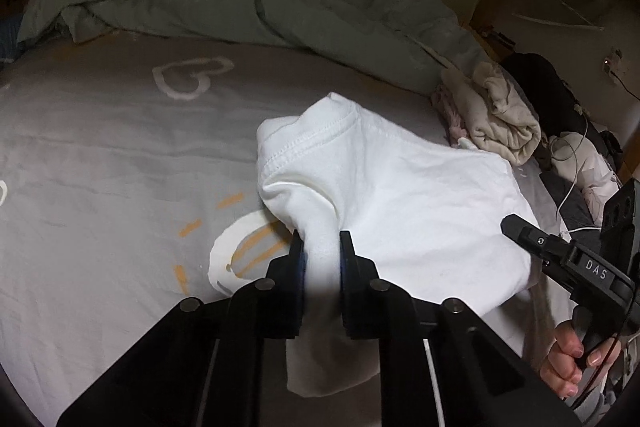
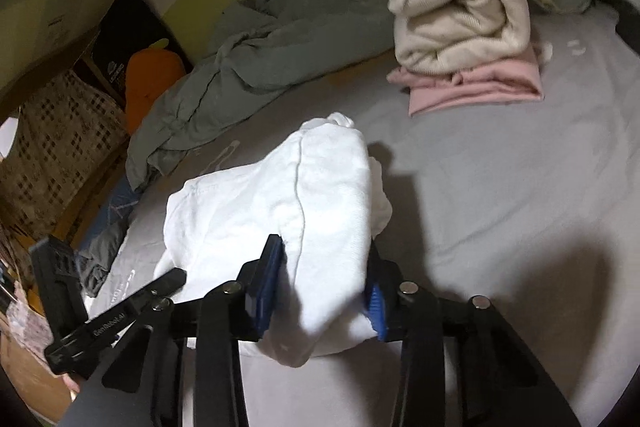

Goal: Fold small clothes
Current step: 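Carry the folded shirt with the left gripper onto the cream and pink stack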

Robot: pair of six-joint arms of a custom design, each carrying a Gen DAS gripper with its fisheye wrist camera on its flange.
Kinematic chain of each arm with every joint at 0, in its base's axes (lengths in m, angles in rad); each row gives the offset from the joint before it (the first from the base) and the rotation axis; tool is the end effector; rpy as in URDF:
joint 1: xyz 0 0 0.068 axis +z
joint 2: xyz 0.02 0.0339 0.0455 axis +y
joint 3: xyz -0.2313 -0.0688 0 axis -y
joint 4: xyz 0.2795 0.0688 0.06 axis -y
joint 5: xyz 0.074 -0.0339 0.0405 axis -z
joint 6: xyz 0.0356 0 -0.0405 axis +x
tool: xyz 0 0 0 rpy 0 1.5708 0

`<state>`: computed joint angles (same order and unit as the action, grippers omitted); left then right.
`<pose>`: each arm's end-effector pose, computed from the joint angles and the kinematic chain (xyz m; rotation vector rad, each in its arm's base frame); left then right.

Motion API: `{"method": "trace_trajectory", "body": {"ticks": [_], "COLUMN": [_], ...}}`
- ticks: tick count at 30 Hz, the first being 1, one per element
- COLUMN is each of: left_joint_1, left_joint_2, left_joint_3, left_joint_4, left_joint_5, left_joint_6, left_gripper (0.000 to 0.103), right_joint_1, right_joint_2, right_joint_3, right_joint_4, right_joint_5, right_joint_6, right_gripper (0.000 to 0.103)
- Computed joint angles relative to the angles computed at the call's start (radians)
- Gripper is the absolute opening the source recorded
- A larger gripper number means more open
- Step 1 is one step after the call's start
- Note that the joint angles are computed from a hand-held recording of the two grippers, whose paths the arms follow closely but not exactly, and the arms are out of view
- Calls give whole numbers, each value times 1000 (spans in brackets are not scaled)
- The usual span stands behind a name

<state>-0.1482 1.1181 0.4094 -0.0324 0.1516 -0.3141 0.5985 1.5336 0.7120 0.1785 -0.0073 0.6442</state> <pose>0.2471 -0.0423 0.1114 -0.1157 2.3338 -0.4083 0.2753 0.1880 0.1151 0.0484 2.3029 0.6776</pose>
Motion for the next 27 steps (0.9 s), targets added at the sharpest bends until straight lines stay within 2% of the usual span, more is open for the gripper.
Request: {"method": "trace_trajectory", "body": {"ticks": [3, 6, 9, 11, 14, 18, 22, 25, 27], "left_joint_1": [-5, -23, -94, -120, -163, -231, -294, -316, -332], "left_joint_2": [-44, -109, -124, -76, 79, 401, 666, 874, 998], "left_joint_3": [15, 55, 155, 259, 475, 849, 1138, 1356, 1478], "left_joint_4": [-46, -105, -127, -126, -98, -116, -120, -178, -227], "left_joint_5": [8, 20, -41, -46, -44, -50, -96, -115, -171], "left_joint_6": [4, 16, 37, 41, 64, 57, 90, 110, 141], "left_gripper": [12, 12, 12, 12, 12, 12, 12, 12, 12], "right_joint_1": [12, 28, 11, -24, -113, -249, -385, -462, -505], "right_joint_2": [-59, -179, -311, -349, -372, -324, -227, -136, -25], "right_joint_3": [-7, -13, 9, 54, 160, 307, 393, 421, 469], "right_joint_4": [-50, -124, -204, -245, -313, -324, -278, -229, -223], "right_joint_5": [13, 60, 107, 102, 84, 79, 47, 10, -31], "right_joint_6": [-10, -44, -99, -143, -229, -318, -360, -370, -362], "right_gripper": [36, 33, 32, 32, 32, 32, 32, 32, 32]}}
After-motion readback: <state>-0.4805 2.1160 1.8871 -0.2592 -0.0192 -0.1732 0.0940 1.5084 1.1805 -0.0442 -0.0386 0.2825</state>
